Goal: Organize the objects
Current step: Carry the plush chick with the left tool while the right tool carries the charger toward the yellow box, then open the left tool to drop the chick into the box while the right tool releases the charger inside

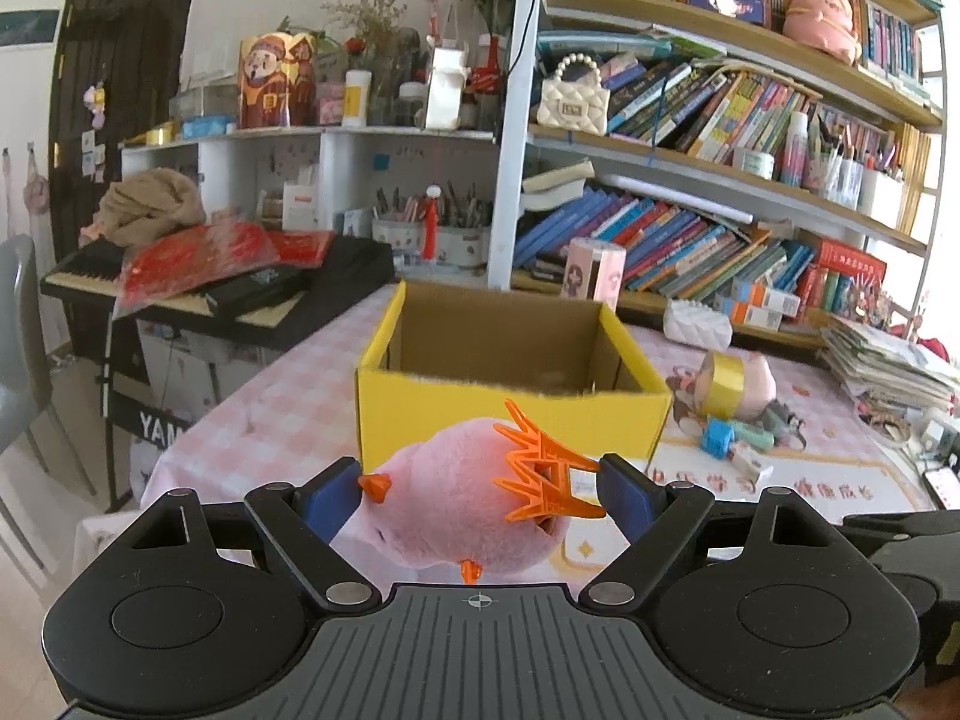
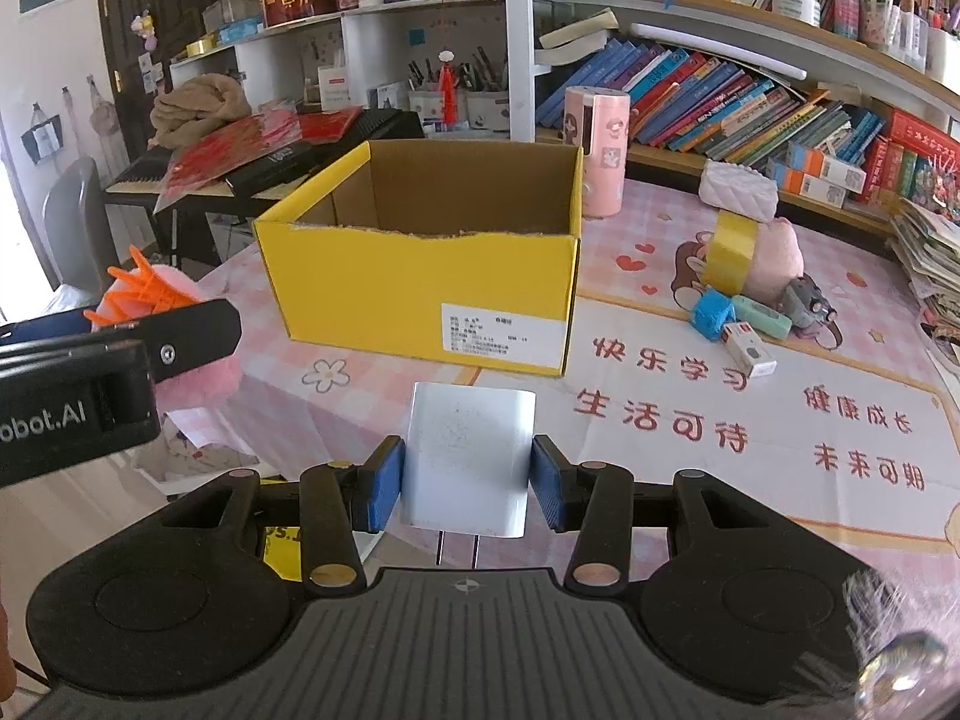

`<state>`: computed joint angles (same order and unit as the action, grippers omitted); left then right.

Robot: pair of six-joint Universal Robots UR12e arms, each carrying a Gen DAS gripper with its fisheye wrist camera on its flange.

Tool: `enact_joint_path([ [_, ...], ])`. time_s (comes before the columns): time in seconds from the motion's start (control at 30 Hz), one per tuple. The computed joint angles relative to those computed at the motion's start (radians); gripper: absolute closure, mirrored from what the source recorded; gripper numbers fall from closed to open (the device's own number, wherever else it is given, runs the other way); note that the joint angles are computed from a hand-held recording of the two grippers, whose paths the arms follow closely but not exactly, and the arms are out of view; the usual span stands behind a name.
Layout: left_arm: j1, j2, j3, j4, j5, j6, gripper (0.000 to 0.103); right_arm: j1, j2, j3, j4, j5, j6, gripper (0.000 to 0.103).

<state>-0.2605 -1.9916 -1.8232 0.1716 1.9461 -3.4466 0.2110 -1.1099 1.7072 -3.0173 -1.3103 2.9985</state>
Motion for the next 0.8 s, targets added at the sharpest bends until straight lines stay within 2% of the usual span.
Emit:
enact_joint_path([
  [0.2,0.014,-0.031,0.060,0.042,0.010,0.033,0.017,-0.003,0.036,-0.060,-0.037,0.031,0.007,0.060],
  [0.47,0.039,-0.095,0.179,0.042,0.018,0.080,0.017,-0.001,0.127,-0.218,-0.084,0.060,-0.008,0.060],
  [0.63,0.055,-0.147,0.264,0.009,0.031,0.096,0.017,0.000,0.197,-0.331,-0.055,0.075,-0.097,0.060],
  [0.8,0.068,-0.189,0.337,-0.079,0.025,0.080,0.017,0.005,0.261,-0.439,0.046,0.087,-0.227,0.060],
])
